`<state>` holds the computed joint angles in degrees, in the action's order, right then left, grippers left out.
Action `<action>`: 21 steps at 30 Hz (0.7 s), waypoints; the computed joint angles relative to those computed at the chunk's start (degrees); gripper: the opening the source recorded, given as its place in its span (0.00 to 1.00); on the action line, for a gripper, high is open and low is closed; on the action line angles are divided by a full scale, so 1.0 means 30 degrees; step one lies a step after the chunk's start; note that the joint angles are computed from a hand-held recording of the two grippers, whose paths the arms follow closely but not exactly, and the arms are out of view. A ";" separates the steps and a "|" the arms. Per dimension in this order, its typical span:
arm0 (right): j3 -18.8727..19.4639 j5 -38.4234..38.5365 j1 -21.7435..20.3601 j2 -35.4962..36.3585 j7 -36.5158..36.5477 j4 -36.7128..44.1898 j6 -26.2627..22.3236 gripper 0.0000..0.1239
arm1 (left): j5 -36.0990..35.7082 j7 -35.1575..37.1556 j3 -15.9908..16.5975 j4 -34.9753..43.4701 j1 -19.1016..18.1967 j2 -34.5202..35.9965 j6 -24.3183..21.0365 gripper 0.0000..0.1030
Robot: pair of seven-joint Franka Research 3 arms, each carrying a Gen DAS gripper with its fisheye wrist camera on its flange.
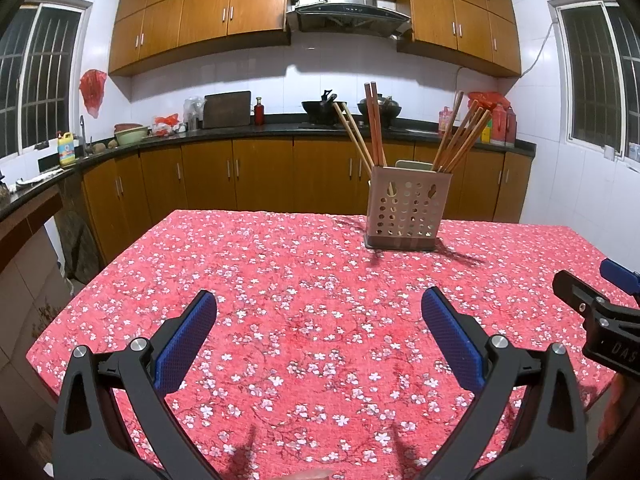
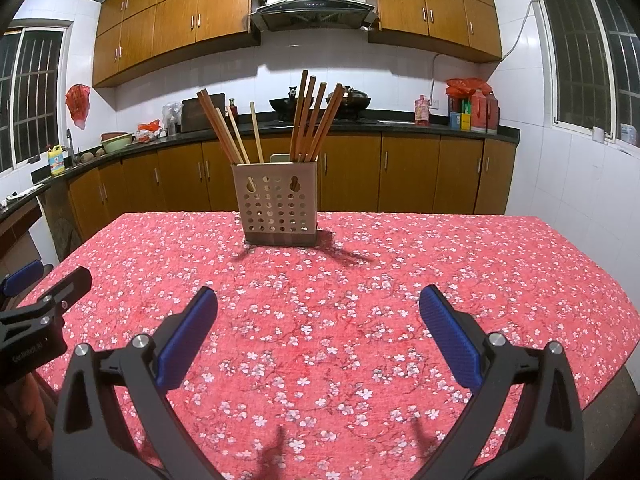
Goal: Organize utensils
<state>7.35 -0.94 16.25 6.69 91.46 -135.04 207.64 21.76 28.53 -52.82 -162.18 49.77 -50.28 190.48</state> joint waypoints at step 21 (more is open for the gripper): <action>0.0029 -0.0081 -0.0040 0.0009 0.0075 0.0033 -0.0114 0.80 | 0.0091 0.0074 0.0175 0.0097 -0.0083 0.0243 -0.0080 0.98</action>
<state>7.44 -1.18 16.13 6.71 91.68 -134.94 207.30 22.03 28.76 -52.29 -161.89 49.52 -49.55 190.24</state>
